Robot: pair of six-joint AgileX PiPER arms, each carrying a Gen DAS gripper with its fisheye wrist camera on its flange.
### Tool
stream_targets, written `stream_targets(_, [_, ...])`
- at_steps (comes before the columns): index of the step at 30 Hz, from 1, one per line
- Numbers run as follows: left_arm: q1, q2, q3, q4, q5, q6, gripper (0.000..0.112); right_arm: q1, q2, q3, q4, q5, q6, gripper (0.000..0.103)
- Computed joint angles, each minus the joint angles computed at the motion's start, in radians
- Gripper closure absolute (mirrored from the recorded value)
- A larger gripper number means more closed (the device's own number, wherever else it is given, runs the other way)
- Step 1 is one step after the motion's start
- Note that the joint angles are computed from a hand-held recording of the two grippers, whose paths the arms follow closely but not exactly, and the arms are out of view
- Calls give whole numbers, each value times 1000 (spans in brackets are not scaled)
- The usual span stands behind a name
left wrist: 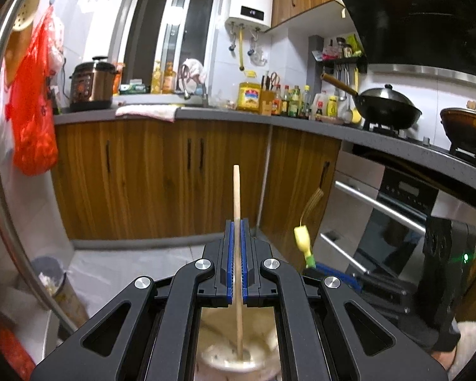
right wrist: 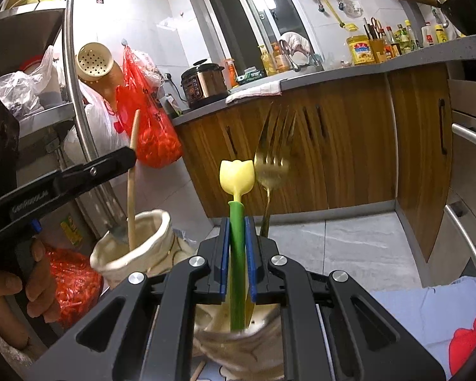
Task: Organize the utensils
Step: 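Lift the chopstick and green-handled utensil and carry them above the ceramic holder, then open the right tool over the smaller cup while the left tool releases into the larger cup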
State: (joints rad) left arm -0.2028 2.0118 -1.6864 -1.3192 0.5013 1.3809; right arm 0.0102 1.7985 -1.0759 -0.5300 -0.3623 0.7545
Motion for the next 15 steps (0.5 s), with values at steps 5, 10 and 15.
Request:
stream_targets(5, [14, -31, 56, 76, 27, -54, 108, -3, -36, 31, -66, 29, 64, 93])
stream_targets(10, [12, -55, 112, 84, 29, -34, 108, 1, -51, 29, -239, 90, 231, 93])
stream_targets(15, [-1, -68, 130, 87, 11, -11, 108, 11, -41, 3, -346, 130, 335, 93])
